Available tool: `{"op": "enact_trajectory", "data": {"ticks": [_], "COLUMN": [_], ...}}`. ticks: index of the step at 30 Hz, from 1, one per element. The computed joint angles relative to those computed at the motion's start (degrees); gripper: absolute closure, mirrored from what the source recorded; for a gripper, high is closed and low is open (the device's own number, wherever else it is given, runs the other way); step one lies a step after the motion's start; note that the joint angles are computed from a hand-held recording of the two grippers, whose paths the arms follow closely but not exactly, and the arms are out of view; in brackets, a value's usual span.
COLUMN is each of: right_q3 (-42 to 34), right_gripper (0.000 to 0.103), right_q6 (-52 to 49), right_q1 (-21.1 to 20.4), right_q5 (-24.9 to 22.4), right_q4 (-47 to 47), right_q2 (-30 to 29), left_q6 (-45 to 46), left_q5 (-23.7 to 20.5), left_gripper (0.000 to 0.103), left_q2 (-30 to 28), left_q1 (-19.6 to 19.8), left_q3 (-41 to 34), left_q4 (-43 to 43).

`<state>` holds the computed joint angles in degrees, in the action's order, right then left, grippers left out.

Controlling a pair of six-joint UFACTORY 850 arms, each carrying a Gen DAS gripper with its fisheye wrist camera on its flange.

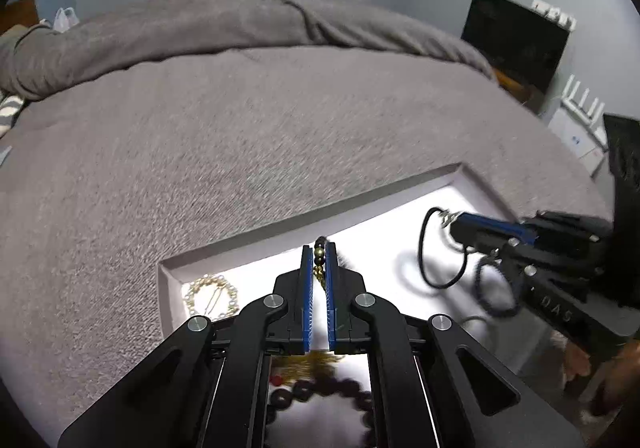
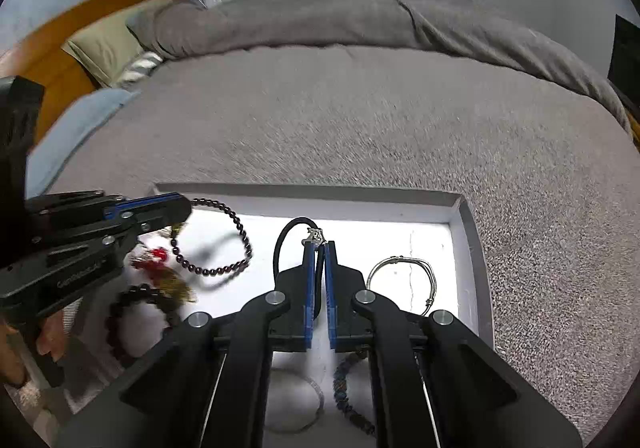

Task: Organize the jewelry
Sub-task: 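Carry the red bead bracelet and black hair tie over the tray with both tools, then open both tools to release the red bracelet and hair tie in the tray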

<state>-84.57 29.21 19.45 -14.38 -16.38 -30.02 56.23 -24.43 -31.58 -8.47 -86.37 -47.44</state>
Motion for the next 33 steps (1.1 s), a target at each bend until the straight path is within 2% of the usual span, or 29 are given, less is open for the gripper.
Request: {"op": "enact_trajectory", "data": {"ticks": [6,13,20,28,30,31,33], "right_q3": [-2.37,-2.18,-3.37,-2.81,-2.47,-2.23,-1.24], "right_gripper": [0.098,0.098,0.098,0.098,0.092,0.078,0.069], "right_q6": [6.13,8.31,5.34,6.59,8.03,8.72,11.53], "right_q1": [0.76,0.84,0.93,0.94,0.9,0.87,0.86], "right_q5": [-3.12,-2.96,-4.55,-4.26,-3.86,-3.59,-2.43], "right_q4": [-6.29,-7.77,-5.15,-5.95,-7.05,-7.42,-9.43], "right_q2": [-2.42,-2.86,-3.97,-3.59,-3.36,-3.18,-2.39], "left_q6": [-7.5,-16.26,-20.37,-19.85,-18.5,-17.46,-13.6], "left_q5": [0.97,0.92,0.53,0.99,1.55,1.88,3.25], "left_gripper": [0.096,0.096,0.096,0.096,0.096,0.096,0.092], "left_q2": [-1.47,-3.29,-4.13,-4.09,-3.63,-3.42,-2.45], "left_q1": [-0.04,-0.1,-0.42,-0.42,-0.34,-0.28,-0.13], "left_q3": [-1.06,-3.02,-3.72,-3.59,-2.86,-2.55,-1.11], "left_q4": [7.97,16.09,20.51,19.73,18.3,17.27,13.5]}}
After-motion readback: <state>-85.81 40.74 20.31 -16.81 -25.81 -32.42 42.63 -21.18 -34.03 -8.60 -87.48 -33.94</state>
